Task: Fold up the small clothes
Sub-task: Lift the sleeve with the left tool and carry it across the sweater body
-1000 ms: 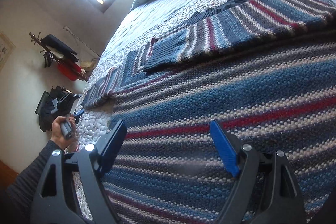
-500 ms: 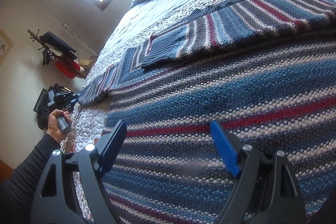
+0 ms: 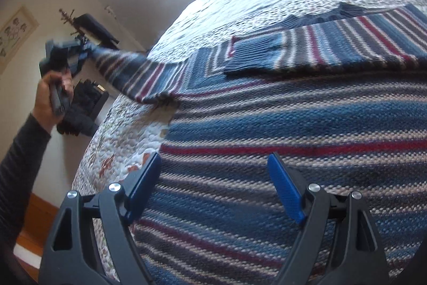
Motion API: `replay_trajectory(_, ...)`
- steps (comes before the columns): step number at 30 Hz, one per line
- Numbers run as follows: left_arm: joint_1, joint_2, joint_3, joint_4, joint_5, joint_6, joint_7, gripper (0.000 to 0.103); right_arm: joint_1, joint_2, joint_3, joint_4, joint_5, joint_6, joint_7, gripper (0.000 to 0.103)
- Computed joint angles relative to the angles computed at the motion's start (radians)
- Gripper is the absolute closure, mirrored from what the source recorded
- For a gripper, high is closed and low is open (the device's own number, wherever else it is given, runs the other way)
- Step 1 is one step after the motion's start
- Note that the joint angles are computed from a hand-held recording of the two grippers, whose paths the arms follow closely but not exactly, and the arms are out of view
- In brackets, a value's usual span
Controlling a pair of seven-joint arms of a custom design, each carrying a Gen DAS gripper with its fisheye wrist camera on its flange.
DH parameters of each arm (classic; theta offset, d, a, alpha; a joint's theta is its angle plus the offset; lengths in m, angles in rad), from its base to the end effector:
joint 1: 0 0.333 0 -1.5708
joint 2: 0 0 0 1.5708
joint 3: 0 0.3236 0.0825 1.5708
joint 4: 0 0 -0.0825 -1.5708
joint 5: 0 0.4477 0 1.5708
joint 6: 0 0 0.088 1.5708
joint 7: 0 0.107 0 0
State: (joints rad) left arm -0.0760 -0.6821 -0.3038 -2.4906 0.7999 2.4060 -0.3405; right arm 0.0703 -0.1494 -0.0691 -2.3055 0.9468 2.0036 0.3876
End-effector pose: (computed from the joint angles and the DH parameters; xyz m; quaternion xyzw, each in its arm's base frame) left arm 0.4191 -0.1773 0.5604 -0.8507 0.2157 -0.3612 0.3151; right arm 0.5366 0.0494 0.3888 -0.8264 0.3875 0.1457 0.3816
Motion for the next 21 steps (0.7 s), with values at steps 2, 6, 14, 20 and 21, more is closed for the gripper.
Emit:
replay_trajectory(2, 0.0, 0.051, -0.019, 0.07, 0.009, -0.015, 0.021, 0.094, 0.002, -0.013, 0.002, -0.007, -0.025, -0.018, -0.016, 0.021)
replay_trajectory(6, -0.011, 0.173, -0.054, 0.219, 0.039, -0.045, 0.052, 0.094, 0.012, -0.05, 0.003, -0.032, -0.054, -0.043, -0.075, 0.021)
replay_trajectory(14, -0.077, 0.44, -0.078, 0.492, 0.147, -0.096, 0.055, 0.094, -0.006, -0.049, -0.017, -0.021, -0.075, -0.09, -0.067, 0.021)
replay_trajectory(20, -0.163, 0.641, -0.059, 0.685, 0.224, -0.111, 0.036, 0.094, -0.039, -0.033, -0.041, 0.02, -0.052, -0.137, -0.066, 0.021)
replay_trajectory(21, -0.179, 0.668, -0.052, 0.711, 0.229, -0.11, 0.038, 0.095, -0.046, -0.025, -0.044, 0.029, -0.048, -0.145, -0.061, 0.021)
